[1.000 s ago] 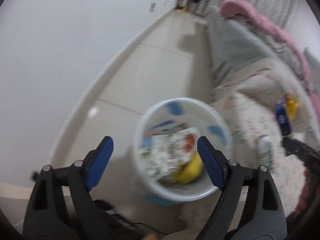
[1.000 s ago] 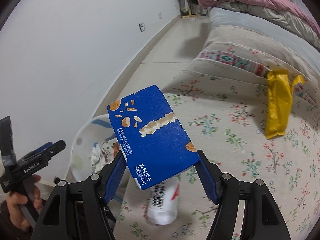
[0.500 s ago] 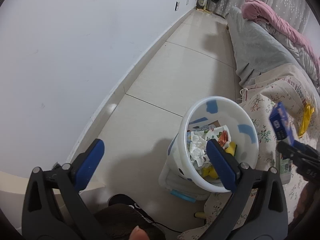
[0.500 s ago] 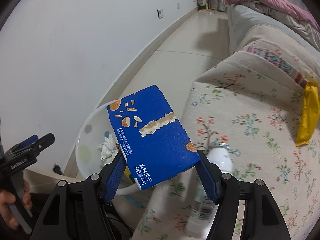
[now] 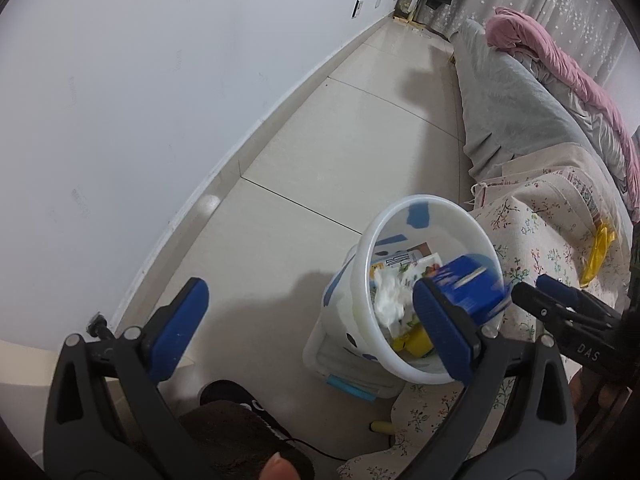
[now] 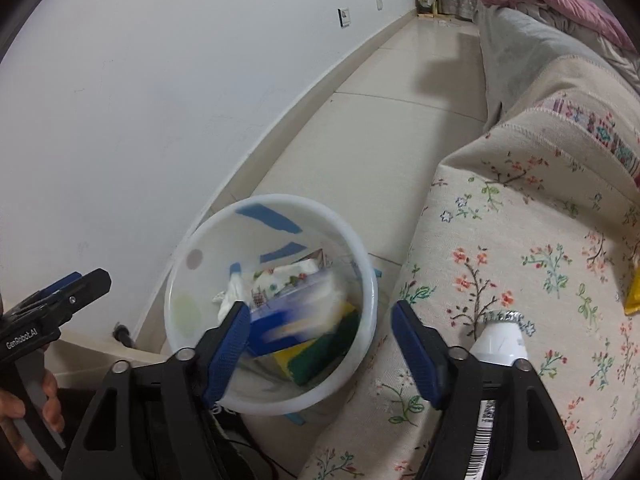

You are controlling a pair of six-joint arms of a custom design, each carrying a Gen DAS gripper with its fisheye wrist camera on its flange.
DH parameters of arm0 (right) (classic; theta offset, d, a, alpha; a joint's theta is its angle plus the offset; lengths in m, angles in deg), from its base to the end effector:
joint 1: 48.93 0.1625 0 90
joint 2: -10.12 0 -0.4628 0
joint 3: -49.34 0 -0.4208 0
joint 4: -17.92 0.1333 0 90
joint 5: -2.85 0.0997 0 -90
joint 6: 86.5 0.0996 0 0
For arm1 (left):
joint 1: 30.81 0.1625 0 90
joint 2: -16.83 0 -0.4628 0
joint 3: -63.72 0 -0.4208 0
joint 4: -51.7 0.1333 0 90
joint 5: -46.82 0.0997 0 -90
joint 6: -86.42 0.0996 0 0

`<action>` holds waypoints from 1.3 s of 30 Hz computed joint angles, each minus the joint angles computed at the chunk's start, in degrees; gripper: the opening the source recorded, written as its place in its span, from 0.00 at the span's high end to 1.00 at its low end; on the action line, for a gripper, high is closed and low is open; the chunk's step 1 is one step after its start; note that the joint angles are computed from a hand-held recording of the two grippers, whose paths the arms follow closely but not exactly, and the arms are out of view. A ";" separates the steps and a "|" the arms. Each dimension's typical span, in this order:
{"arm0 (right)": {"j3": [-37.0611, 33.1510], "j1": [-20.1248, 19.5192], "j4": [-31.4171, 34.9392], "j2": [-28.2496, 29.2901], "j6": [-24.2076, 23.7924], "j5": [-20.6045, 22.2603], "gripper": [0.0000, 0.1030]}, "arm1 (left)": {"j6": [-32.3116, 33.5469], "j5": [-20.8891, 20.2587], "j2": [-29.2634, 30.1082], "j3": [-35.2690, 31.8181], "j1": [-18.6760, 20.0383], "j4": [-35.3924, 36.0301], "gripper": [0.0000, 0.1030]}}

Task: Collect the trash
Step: 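Lower the blue biscuit box into the bin and open the right gripper, then grasp the white AD bottle with the left gripper while the right grasps the yellow snack bag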

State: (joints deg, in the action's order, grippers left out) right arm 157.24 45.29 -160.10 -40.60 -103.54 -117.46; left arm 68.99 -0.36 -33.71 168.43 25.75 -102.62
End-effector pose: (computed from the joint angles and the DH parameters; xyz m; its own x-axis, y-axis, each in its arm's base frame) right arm 0.1307 -0.6429 0.1444 -0.8229 -0.0650 0.5645 -0.3183 0.8757 -0.3632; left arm -0.1913 -0.6544 0.1243 -0.8094 0.0442 -0.5856 0.3144 0.8748 -0.3685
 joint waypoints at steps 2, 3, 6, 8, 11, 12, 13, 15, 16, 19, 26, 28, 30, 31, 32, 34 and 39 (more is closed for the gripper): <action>0.46 0.21 -0.87 -0.25 -0.76 0.22 0.23 | -0.03 -0.49 -0.03 -0.07 0.10 0.16 0.01; 0.48 0.36 -0.51 -0.64 -0.85 0.09 0.23 | -0.04 -0.72 0.00 -0.11 0.13 0.23 0.01; 1.06 0.50 -0.50 -1.51 -0.82 -0.62 0.23 | -0.01 -1.19 0.09 -0.28 0.13 0.45 0.01; 1.68 0.39 -0.57 -2.54 -0.65 -0.65 0.23 | 0.27 -1.47 0.24 -0.42 0.08 0.60 0.01; 2.26 0.36 -0.52 -4.06 -0.97 -1.53 0.22 | 0.64 -1.70 0.58 -0.68 -0.09 0.77 0.01; 2.52 0.34 -0.69 -4.56 -1.20 -1.94 0.22 | 0.76 -1.80 0.68 -0.71 -0.18 0.81 0.01; 2.76 0.29 -0.81 -5.06 -1.40 -2.26 0.22 | 0.95 -1.94 0.73 -0.67 -0.29 0.80 0.01; 3.54 0.07 -1.29 -6.33 -1.68 -2.98 0.22 | 1.34 -2.13 0.92 -0.68 -0.49 0.83 0.01; 3.81 -0.06 -1.36 -6.87 -1.71 -3.28 0.22 | 1.58 -2.20 1.06 -0.70 -0.65 0.84 0.01; 4.94 -0.73 -2.09 -8.70 -1.84 -4.29 0.21 | 2.10 -2.34 1.67 -0.99 -1.27 1.20 0.01; 7.39 -2.49 -3.45 -12.53 -1.73 -6.07 0.21 | 4.30 -3.01 4.06 -2.14 -3.10 2.61 0.01; 8.30 -3.20 -3.73 -13.79 -1.28 -5.99 0.21 | 4.75 -3.41 4.72 -2.55 -3.64 3.28 0.01; 8.99 -3.87 -3.88 -14.75 -0.59 -5.78 0.21 | 5.13 -4.54 5.26 -2.99 -4.06 3.75 0.01; 9.32 -4.19 -3.91 -15.22 -0.44 -5.53 0.21 | 5.34 -5.27 5.55 -3.21 -4.31 3.91 0.01; 9.62 -4.46 -3.94 -15.68 -0.33 -5.29 0.21 | 5.39 -5.69 5.75 -3.34 -4.57 4.10 0.01; 10.16 -5.12 -4.30 -16.52 -0.20 -4.97 0.21 | 5.70 -6.68 6.32 -3.71 -5.12 4.36 0.01; 11.63 -6.56 -4.93 -18.50 0.25 -4.03 0.21 | 6.41 -9.01 7.94 -4.52 -6.56 4.08 0.01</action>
State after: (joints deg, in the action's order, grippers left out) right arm 168.87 38.74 -165.03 -59.10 -103.29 -121.50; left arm 75.39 -9.37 -25.77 163.91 19.19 -98.53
